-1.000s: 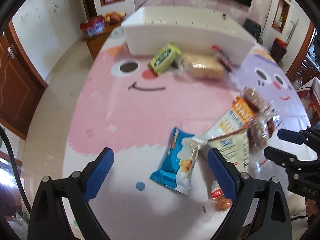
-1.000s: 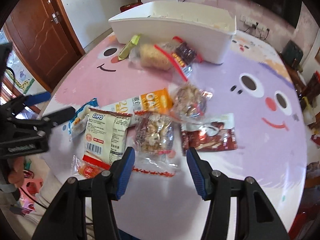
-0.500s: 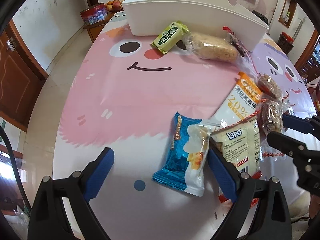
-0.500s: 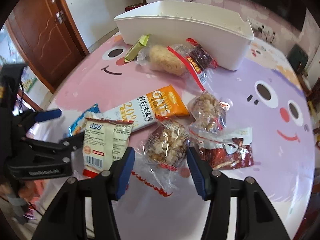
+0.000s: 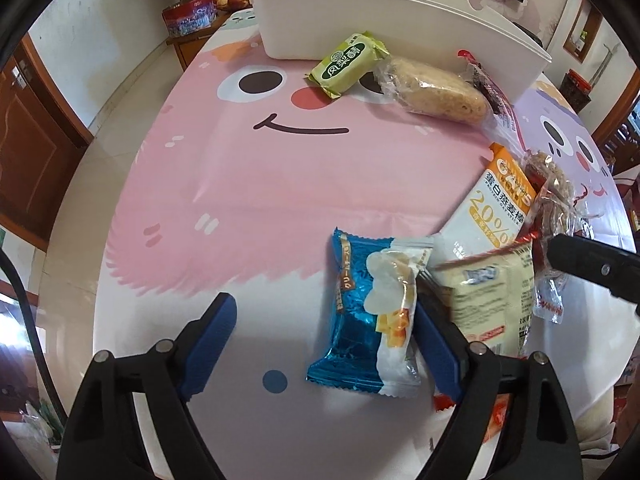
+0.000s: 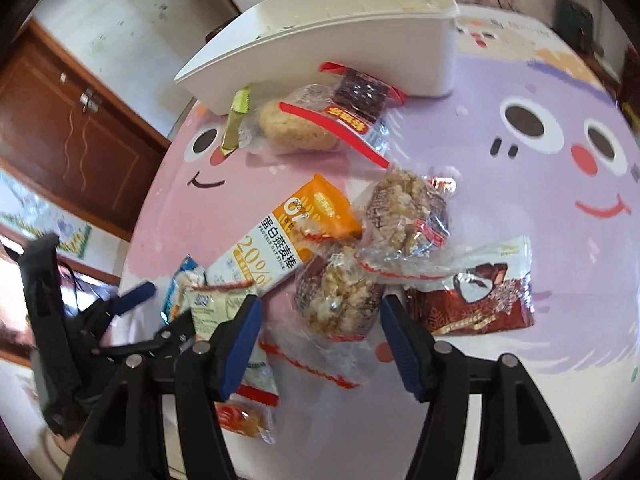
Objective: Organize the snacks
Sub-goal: 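Withdraw both tools from the bin back toward the snack pile, then grasp the nut pack with right tool while left tool grasps the blue pastry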
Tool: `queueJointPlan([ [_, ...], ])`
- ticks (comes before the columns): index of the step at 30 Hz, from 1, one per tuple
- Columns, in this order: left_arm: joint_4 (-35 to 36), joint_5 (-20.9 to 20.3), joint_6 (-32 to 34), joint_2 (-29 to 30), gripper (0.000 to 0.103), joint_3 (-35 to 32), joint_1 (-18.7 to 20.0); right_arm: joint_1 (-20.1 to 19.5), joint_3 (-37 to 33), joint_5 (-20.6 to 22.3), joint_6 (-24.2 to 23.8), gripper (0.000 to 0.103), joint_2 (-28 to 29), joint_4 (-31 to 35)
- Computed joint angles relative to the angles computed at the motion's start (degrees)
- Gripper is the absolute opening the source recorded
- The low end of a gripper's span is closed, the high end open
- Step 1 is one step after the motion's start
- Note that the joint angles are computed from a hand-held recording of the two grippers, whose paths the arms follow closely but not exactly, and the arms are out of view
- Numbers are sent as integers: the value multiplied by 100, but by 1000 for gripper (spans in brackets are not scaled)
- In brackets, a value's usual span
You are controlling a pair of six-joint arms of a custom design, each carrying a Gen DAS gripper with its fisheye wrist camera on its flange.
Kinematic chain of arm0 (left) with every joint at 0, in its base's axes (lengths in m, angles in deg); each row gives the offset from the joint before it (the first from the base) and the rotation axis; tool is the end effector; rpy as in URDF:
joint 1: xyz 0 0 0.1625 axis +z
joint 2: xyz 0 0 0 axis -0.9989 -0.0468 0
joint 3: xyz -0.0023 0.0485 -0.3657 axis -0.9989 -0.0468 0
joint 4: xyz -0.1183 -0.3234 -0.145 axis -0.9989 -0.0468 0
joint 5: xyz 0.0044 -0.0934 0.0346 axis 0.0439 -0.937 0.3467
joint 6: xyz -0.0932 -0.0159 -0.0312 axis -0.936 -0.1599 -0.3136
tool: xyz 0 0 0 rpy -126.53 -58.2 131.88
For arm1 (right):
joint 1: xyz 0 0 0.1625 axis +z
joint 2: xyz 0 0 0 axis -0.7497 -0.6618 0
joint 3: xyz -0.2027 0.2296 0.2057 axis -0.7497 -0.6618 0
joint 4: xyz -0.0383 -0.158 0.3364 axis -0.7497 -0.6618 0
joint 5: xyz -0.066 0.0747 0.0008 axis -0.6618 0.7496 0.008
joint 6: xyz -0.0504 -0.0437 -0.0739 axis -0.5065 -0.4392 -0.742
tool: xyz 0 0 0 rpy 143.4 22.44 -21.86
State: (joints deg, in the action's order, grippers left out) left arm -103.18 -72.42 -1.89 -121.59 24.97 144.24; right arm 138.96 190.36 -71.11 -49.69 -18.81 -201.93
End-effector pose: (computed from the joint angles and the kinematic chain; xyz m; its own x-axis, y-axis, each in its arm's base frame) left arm -0.1467 -0.5796 0.0165 -0.6341 0.4853 -0.6020 0.5818 0.8123 0.0420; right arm 0.0884 -0.4947 0.1133 -0.8716 0.3350 0.3580 0.0899 0.8269 -0.5551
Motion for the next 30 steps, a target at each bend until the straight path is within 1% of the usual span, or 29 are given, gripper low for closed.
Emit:
queueJointPlan([
  [3, -21, 2, 14, 40, 86, -49, 37, -194, 88, 400, 299, 63, -150, -37],
  [4, -37, 8, 20, 57, 86, -63, 41, -215, 81, 404, 398, 63, -162, -26],
  [5, -48, 10, 20, 74, 86, -78, 43, -211, 40, 327, 531, 63, -149, 8],
  [7, -86, 19, 33, 102, 85, -90, 42, -132, -98, 17, 648, 63, -61, 141],
  [8, -139, 16, 60, 105, 83, -80, 41, -36, -234, -324, 682, 63, 44, 282],
  [9, -194, 14, 75, 95, 79, -42, 30, 20, -331, -536, 660, 63, 132, 383],
  [10, -225, 6, 92, 92, 74, -29, 21, 50, -396, -655, 619, 63, 196, 477],
  [11, -267, 0, 121, 84, 72, -8, 12, 104, -459, -824, 539, 63, 294, 476],
  [13, -328, -13, 157, 74, 62, 29, -5, 232, -570, -1178, 368, 61, 451, 521],
  [14, -375, -19, 174, 56, 58, 69, -19, 266, -572, -1261, 288, 59, 494, 474],
  [15, -405, -29, 186, 47, 50, 91, -28, 301, -615, -1357, 209, 59, 556, 462],
  [16, -449, -33, 207, 39, 38, 118, -37, 332, -633, -1424, 145, 59, 588, 463],
  [17, -492, -41, 233, 16, 32, 167, -58, 356, -640, -1468, 78, 59, 607, 443],
  [18, -506, -11, 242, 11, 29, 196, -84, 373, -637, -1486, 3, 56, 616, 410],
  [19, -542, 23, 237, 20, 29, 227, -110, 395, -627, -1496, -78, 52, 631, 339],
  [21, -592, 77, 193, 12, 29, 289, -142, 413, -601, -1497, -204, 49, 679, 215],
  [23, -562, 49, 115, -35, 29, 342, -151, 436, -560, -1520, -245, 48, 661, 214],
  [25, -573, 59, 59, -98, 28, 411, -184, 416, -475, -1418, -249, 48, 612, 165],
  [27, -558, 36, 26, -186, 28, 464, -207, 370, -302, -1275, -325, 48, 530, -28],
  [30, -590, -43, 31, -340, 28, 555, -297, 463, -108, -1224, -585, 48, 412, -427],
])
